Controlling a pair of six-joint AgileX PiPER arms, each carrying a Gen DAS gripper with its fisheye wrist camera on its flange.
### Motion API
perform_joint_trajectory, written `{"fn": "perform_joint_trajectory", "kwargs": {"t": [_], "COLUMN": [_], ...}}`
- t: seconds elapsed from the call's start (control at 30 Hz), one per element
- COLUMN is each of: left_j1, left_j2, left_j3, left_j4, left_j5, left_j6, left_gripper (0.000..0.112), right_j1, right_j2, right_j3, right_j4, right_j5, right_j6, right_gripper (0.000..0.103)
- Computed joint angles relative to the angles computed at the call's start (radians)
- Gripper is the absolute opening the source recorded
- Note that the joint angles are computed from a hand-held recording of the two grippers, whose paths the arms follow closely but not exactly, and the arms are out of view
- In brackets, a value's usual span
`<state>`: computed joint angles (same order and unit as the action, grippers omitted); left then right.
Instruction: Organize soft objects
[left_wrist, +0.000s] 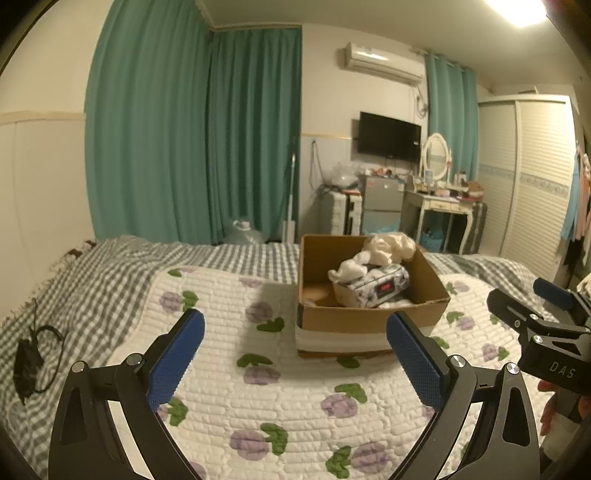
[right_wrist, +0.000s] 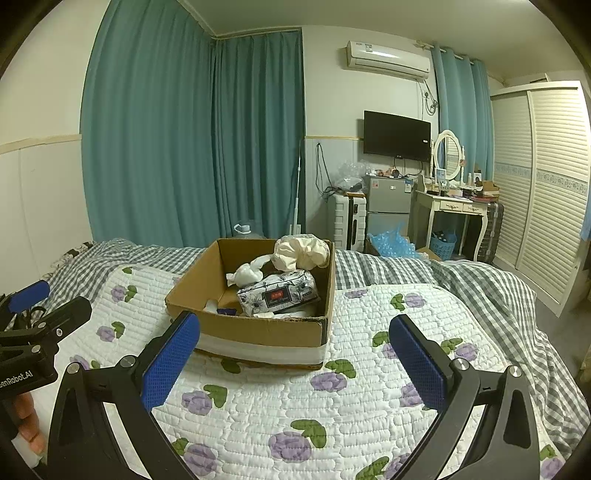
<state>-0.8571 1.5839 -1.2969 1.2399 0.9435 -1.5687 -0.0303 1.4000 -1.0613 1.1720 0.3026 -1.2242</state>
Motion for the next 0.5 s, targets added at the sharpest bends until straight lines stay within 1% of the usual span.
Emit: {"fn": "perform_joint_trajectory", "kwargs": {"t": [0.5], "left_j1": [0.001], "left_j2": [-0.001], "left_j3": [0.001], "left_j4": [-0.003], "left_j5": [0.000], "left_j6": [0.001], "left_gripper": [0.101], "right_j1": [0.002], "right_j2": [0.000], "right_j3": [0.000], "right_j4": [0.000], "right_j5": [-0.001], "right_j6": [-0.001], "right_gripper": [0.103]}}
